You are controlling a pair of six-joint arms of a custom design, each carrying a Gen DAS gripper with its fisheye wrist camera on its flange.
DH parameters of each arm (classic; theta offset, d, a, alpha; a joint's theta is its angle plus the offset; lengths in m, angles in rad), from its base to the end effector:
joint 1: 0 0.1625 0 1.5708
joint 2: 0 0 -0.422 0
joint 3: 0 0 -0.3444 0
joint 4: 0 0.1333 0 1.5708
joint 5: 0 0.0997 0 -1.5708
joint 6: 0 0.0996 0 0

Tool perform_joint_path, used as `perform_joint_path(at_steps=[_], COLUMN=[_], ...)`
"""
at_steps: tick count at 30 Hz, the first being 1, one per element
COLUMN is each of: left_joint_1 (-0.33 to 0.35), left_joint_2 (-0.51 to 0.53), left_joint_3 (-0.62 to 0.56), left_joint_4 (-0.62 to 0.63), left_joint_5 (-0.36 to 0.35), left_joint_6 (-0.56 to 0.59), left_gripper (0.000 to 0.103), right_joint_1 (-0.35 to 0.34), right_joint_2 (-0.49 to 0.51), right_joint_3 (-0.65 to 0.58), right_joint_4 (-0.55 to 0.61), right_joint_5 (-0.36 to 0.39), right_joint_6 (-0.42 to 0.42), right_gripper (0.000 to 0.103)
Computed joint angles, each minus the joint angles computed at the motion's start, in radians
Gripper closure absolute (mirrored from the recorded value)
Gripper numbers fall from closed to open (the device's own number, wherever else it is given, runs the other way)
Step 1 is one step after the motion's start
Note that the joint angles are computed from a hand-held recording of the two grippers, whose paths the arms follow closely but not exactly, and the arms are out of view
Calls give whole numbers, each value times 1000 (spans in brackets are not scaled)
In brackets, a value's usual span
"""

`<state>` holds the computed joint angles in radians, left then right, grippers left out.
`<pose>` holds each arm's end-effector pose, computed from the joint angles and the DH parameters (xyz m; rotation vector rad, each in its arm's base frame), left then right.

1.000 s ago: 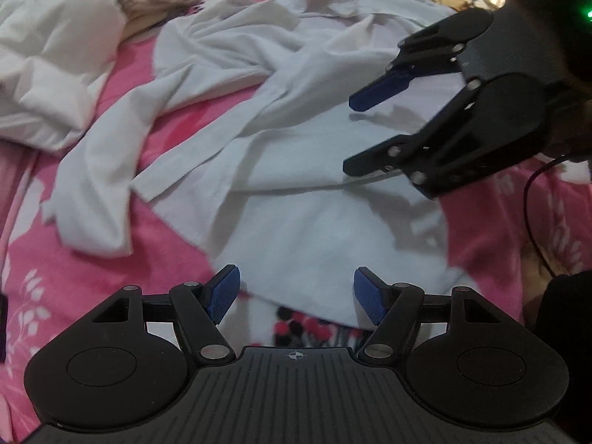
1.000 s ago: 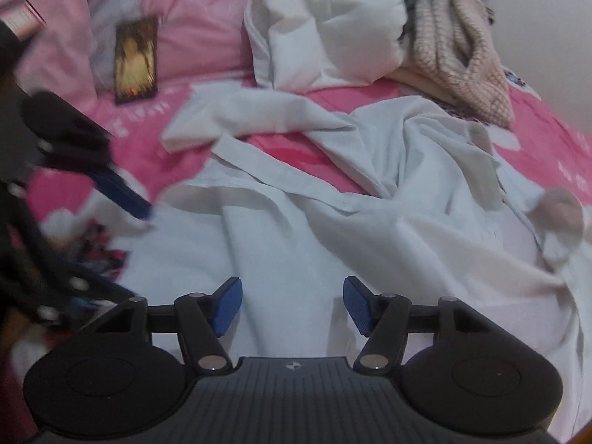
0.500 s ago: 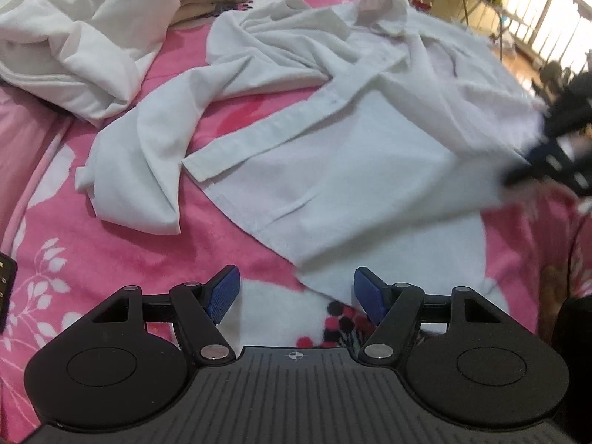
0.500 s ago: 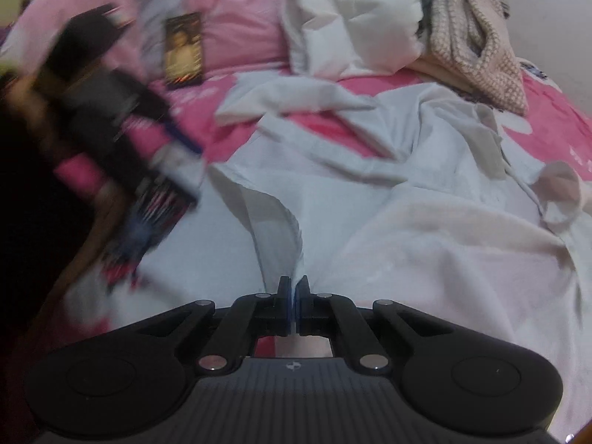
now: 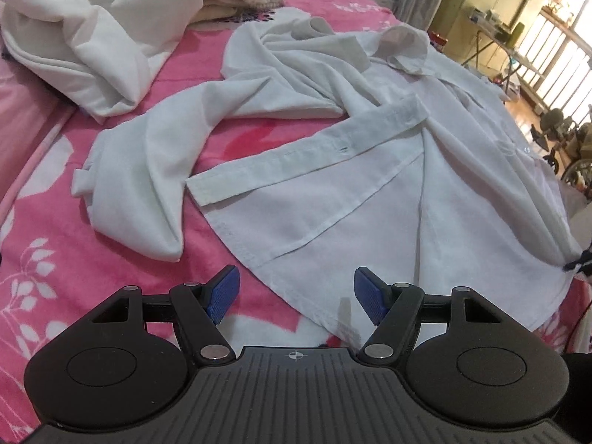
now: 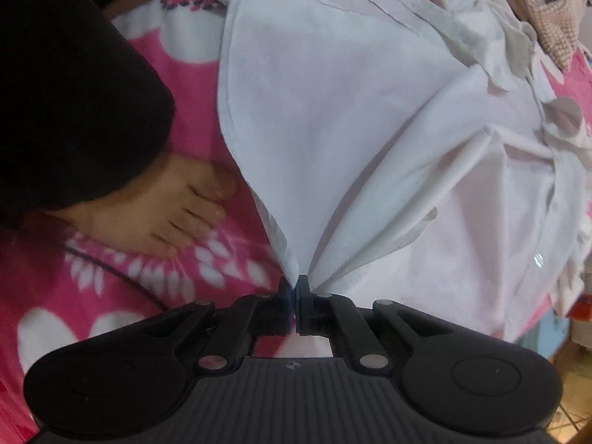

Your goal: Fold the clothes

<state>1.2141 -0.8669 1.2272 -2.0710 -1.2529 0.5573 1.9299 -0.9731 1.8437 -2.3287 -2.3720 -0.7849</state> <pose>-0.0929 -0.7202 0.2830 1.2107 2.5336 -0.1507 0.2514 -0.4938 0.1679 1.3245 -1.9532 -0.3412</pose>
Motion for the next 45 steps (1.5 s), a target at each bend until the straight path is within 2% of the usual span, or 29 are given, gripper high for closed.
perform_joint_path(at_steps=[3, 5, 8, 10, 12, 15, 18, 21, 24, 27, 28, 30, 31, 32, 34, 37, 39, 41, 42, 43, 45], left_joint_1=[-5, -11, -23, -30, -34, -39, -44, -46, -44, -40, -34, -25, -22, -25, -28, -34, -41, -49, -51, -53, -54], left_joint_2=[2, 1, -1, -1, 11, 35, 63, 105, 198, 301, 323, 348, 352, 350, 336, 338, 376, 457, 501, 553, 628], left_joint_3=[11, 24, 46, 58, 49, 30, 28, 7, -90, -220, -263, -341, -363, -364, -351, -403, -486, -617, -684, -769, -913], left_joint_4=[-16, -41, -92, -126, -142, -160, -266, -380, -444, -405, -360, -259, -231, -244, -312, -408, -532, -674, -704, -729, -657], left_joint_5=[18, 33, 55, 68, 65, 62, 62, 65, 102, 191, 195, 176, 159, 165, 143, 121, 146, 205, 234, 261, 310], left_joint_6=[30, 80, 182, 251, 312, 369, 428, 486, 543, 609, 596, 537, 504, 493, 488, 430, 440, 508, 565, 626, 655], left_gripper=[35, 35, 35, 35, 35, 35, 35, 35, 34, 36, 39, 63, 87, 97, 100, 100, 100, 100, 98, 95, 75], right_joint_1=[13, 22, 28, 36, 43, 38, 22, -2, -16, -23, -25, -31, -35, -39, -46, -65, -77, -88, -92, -94, -94], right_joint_2=[5, 7, 4, 6, 8, 16, 54, 113, 175, 203, 208, 212, 208, 203, 193, 183, 178, 176, 177, 178, 184], right_joint_3=[-59, -99, -144, -177, -197, -203, -205, -220, -232, -219, -211, -194, -182, -172, -161, -158, -160, -165, -167, -169, -169], right_joint_4=[54, 83, 141, 203, 216, 145, 18, -74, -127, -182, -201, -239, -256, -270, -285, -300, -307, -309, -309, -309, -312], right_joint_5=[33, 76, 143, 172, 192, 254, 326, 396, 436, 464, 475, 496, 506, 512, 513, 511, 513, 521, 525, 526, 525], right_joint_6=[67, 79, 60, 50, 25, -14, -30, -12, 16, 36, 46, 68, 83, 94, 117, 159, 185, 203, 209, 212, 210], right_gripper=[97, 88, 80, 74, 68, 62, 60, 60, 60, 60, 60, 60, 60, 60, 60, 60, 60, 60, 60, 60, 60])
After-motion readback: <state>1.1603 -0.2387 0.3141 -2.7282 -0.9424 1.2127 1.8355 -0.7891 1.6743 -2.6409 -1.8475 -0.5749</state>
